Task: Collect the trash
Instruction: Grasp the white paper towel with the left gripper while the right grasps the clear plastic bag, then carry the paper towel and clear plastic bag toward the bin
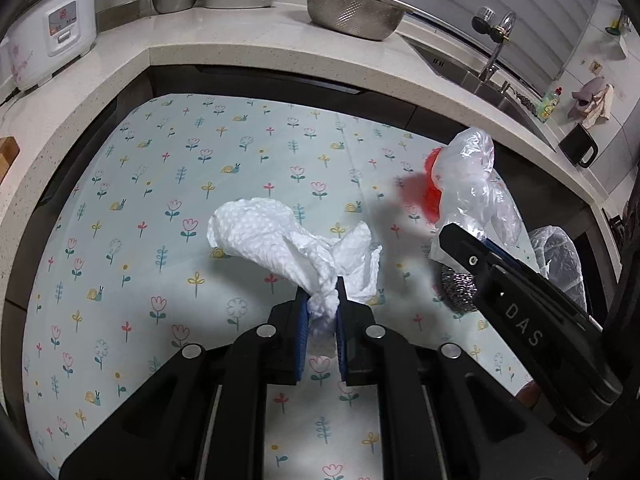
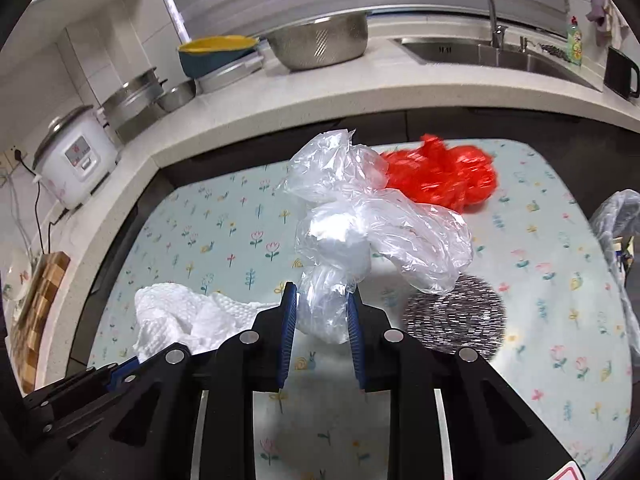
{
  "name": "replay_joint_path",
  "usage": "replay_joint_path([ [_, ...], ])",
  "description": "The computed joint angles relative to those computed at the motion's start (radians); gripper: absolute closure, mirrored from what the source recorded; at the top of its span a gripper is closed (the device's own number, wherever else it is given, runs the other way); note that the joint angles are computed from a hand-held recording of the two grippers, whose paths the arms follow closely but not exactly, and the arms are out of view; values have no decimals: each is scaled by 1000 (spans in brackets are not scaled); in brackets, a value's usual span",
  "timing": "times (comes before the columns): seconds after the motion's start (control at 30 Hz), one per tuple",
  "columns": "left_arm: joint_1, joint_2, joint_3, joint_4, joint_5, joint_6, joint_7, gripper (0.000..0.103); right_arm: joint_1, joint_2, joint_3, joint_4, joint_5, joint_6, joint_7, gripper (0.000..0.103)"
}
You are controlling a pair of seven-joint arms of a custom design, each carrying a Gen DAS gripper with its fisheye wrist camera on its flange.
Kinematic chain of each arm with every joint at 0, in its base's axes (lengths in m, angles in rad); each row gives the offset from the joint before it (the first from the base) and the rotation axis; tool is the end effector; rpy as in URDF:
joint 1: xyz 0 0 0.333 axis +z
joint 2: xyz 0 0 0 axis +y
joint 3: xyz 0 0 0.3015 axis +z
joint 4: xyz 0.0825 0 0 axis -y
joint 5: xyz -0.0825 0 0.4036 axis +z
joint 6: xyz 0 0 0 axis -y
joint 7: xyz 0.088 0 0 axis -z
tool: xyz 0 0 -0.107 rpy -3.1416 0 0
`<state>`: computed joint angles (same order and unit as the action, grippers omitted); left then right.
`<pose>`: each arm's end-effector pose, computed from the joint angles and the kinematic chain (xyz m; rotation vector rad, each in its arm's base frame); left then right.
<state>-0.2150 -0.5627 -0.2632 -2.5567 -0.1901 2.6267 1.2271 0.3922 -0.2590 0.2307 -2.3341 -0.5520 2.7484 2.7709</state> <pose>0.3972 -0.2072 0.4989 -1.9693 1.9779 -0.8323 0.4149 0.3301 0.4838 -1.6075 1.8165 -0.4399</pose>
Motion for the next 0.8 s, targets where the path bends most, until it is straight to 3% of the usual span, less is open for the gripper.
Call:
replay_joint_path([
  [0.43, -65, 13, -86, 105, 46, 3, -51, 92, -63, -392, 4, -232, 26, -70, -3, 80],
  [0.8, -137, 141, -173, 260, 135, 20, -103, 92, -98, -785, -44, -474, 115, -212, -66, 80],
])
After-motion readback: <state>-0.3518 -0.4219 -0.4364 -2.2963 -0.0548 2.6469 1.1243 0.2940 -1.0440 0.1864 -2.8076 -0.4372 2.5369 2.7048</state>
